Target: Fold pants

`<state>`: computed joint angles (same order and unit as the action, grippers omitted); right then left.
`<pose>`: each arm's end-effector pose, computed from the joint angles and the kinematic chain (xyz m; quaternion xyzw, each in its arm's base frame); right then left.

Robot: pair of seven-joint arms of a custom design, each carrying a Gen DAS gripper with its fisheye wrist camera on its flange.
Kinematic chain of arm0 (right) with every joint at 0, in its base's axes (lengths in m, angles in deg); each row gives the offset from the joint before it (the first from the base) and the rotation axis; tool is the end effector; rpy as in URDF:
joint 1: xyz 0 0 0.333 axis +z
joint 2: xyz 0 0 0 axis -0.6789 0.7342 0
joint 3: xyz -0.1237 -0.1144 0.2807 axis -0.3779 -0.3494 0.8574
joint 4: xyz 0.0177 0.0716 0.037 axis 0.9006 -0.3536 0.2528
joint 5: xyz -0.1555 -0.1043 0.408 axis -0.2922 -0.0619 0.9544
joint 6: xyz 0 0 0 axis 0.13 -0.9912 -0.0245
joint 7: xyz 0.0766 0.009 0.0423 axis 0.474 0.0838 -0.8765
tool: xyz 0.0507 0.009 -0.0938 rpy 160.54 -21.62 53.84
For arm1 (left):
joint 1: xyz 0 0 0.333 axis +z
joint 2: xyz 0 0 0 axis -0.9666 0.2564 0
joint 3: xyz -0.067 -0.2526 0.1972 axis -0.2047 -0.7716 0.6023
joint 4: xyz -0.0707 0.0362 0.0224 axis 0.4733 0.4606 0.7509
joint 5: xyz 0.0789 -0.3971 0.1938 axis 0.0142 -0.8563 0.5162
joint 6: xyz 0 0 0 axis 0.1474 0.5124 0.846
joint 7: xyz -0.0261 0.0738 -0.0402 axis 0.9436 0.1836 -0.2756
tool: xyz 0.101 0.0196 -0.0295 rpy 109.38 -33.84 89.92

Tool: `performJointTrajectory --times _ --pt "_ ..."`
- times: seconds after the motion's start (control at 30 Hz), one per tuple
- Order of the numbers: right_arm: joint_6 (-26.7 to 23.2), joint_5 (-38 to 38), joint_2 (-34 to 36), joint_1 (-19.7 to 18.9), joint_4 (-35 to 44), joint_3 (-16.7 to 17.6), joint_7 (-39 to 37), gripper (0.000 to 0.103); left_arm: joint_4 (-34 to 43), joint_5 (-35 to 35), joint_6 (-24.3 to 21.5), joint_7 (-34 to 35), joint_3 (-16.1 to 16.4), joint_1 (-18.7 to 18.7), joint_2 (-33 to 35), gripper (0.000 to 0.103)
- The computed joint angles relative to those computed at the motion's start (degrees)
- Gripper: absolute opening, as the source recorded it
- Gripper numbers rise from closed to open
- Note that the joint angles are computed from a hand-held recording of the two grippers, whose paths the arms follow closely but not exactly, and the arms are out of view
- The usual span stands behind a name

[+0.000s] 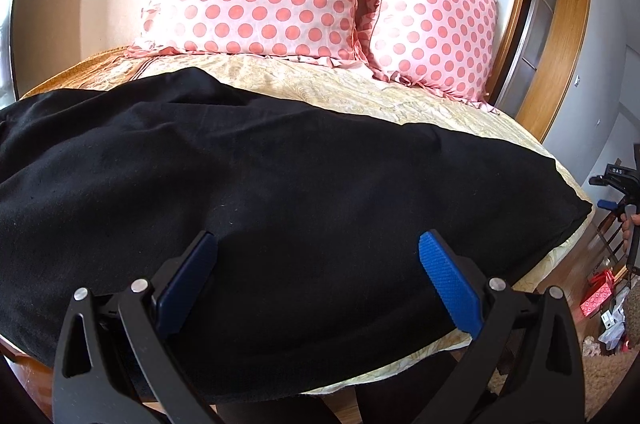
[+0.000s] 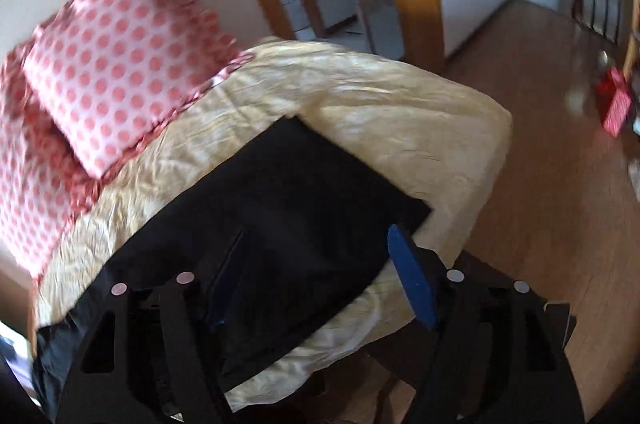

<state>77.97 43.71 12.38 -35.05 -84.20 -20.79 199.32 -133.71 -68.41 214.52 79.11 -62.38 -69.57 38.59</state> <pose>0.4876 0.1212 0.7072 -0.3241 0.9262 -0.1895 0.0344 0.5634 0.1416 0.5999 -0.5735 0.6816 -0.4093 0.1973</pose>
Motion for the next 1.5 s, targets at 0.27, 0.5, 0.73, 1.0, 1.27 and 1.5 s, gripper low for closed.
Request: performJointTrajectory --times 0.27,0.5,0.73,1.0,1.27,1.5 --pt "4.5 4.2 -6.2 -2.1 -6.9 -0.7 3.5 0.046 -0.2 0.7 0.1 -0.6 -0.1 0.1 -0.2 0.101" --pt "6.6 3.4 -6.5 -2.8 -7.8 0.1 3.3 0.042 -0.2 1.4 0.1 -0.6 0.0 0.1 -0.2 0.101" --pt "9.3 6.3 -7.2 -2.9 -9.9 -0.4 2.8 0.041 -0.5 2.2 0.6 -0.1 -0.1 -0.1 -0.4 0.101" --pt "8.6 4.7 -6.2 -3.0 -9.8 0.5 0.8 0.018 -0.5 2.6 1.0 -0.6 -0.1 -0.2 -0.4 0.101" --pt "10.2 1.4 -6.7 -4.5 -10.0 0.8 3.6 0.006 0.5 2.4 -1.4 -2.1 0.0 -0.2 -0.1 0.101" --pt "5.8 1.0 -6.6 -3.4 -9.7 1.0 4.1 0.006 0.0 2.9 -1.1 -1.1 -0.2 -0.3 -0.4 0.101"
